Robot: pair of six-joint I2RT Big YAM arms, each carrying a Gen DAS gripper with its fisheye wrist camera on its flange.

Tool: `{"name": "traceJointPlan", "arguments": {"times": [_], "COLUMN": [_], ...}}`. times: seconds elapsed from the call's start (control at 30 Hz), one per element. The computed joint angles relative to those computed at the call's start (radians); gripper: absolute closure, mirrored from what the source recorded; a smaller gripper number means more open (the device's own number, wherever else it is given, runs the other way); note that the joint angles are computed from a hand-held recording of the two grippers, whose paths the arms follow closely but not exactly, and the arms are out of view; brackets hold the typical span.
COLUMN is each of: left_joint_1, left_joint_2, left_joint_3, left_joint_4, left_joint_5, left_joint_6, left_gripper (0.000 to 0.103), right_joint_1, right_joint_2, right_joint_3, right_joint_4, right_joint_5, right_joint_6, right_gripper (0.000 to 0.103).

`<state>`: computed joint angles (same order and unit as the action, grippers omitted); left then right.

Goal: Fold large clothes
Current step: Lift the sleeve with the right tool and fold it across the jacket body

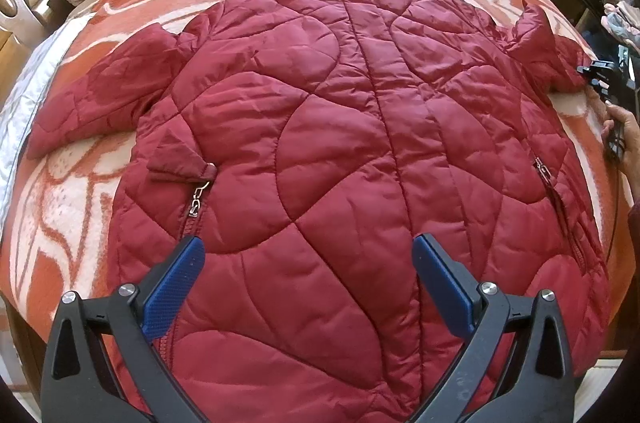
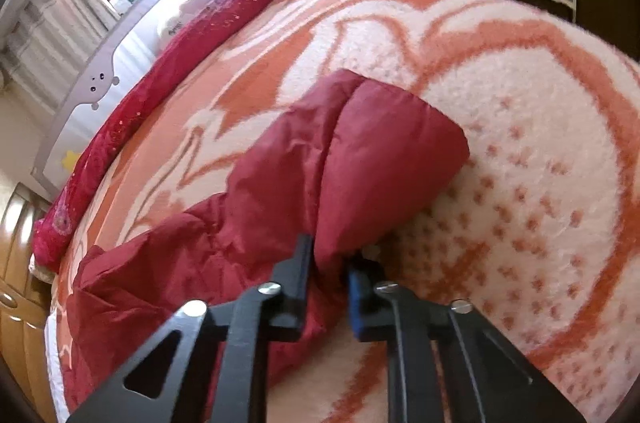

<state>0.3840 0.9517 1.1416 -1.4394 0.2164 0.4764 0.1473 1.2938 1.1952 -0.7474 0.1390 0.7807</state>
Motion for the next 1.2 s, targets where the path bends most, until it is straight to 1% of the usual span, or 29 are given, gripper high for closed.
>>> {"name": "traceJointPlan", "arguments": {"times": [0.1,0.2,0.3,0.47,0.53,0.57,0.63,0.8,0.9,0.97,1.0,1.03,1.1,1.2], "left_joint_1": [0.002,0.004,0.015,0.031,0.042,0.046,0.058,0.088,0.099,0.116,0.128,0.139,0.162,0.189], "left_joint_2": [-0.002,0.0,0.014,0.036,0.048,0.055,0.073,0.128,0.165,0.204,0.231,0.256,0.304,0.38], "left_joint_3": [-0.003,-0.002,0.004,0.02,0.037,0.044,0.066,0.121,0.151,0.181,0.201,0.22,0.256,0.304], "left_joint_4": [0.004,0.003,-0.002,0.009,0.005,0.004,-0.001,-0.021,-0.032,-0.065,-0.093,-0.122,-0.175,-0.242], "left_joint_5": [0.007,0.021,0.034,0.02,0.033,0.037,0.058,0.108,0.119,0.159,0.191,0.231,0.306,0.396], "left_joint_6": [0.003,0.002,0.001,0.012,0.014,0.017,0.02,0.016,0.022,0.028,0.029,0.028,0.026,0.017], "left_gripper": [0.0,0.0,0.0,0.0,0.0,0.0,0.0,0.0,0.0,0.0,0.0,0.0,0.0,0.0], "right_joint_1": [0.02,0.069,0.129,0.251,0.313,0.327,0.383,0.486,0.544,0.581,0.603,0.615,0.648,0.689], "right_joint_2": [-0.012,-0.039,-0.055,-0.053,-0.033,-0.019,0.021,0.137,0.203,0.248,0.284,0.294,0.355,0.419], "right_joint_3": [0.014,0.033,0.065,0.126,0.167,0.186,0.234,0.358,0.417,0.459,0.495,0.498,0.562,0.621], "right_joint_4": [0.011,0.026,0.042,0.076,0.082,0.082,0.085,0.049,0.018,-0.006,-0.027,-0.032,-0.082,-0.127], "right_joint_5": [0.004,0.015,0.017,0.002,-0.004,-0.012,-0.029,-0.033,-0.031,-0.034,-0.036,-0.034,-0.021,-0.019], "right_joint_6": [-0.012,-0.044,-0.077,-0.128,-0.157,-0.167,-0.19,-0.239,-0.283,-0.321,-0.348,-0.362,-0.412,-0.447], "right_gripper": [0.095,0.096,0.096,0.096,0.096,0.096,0.096,0.096,0.096,0.096,0.096,0.096,0.096,0.096]}}
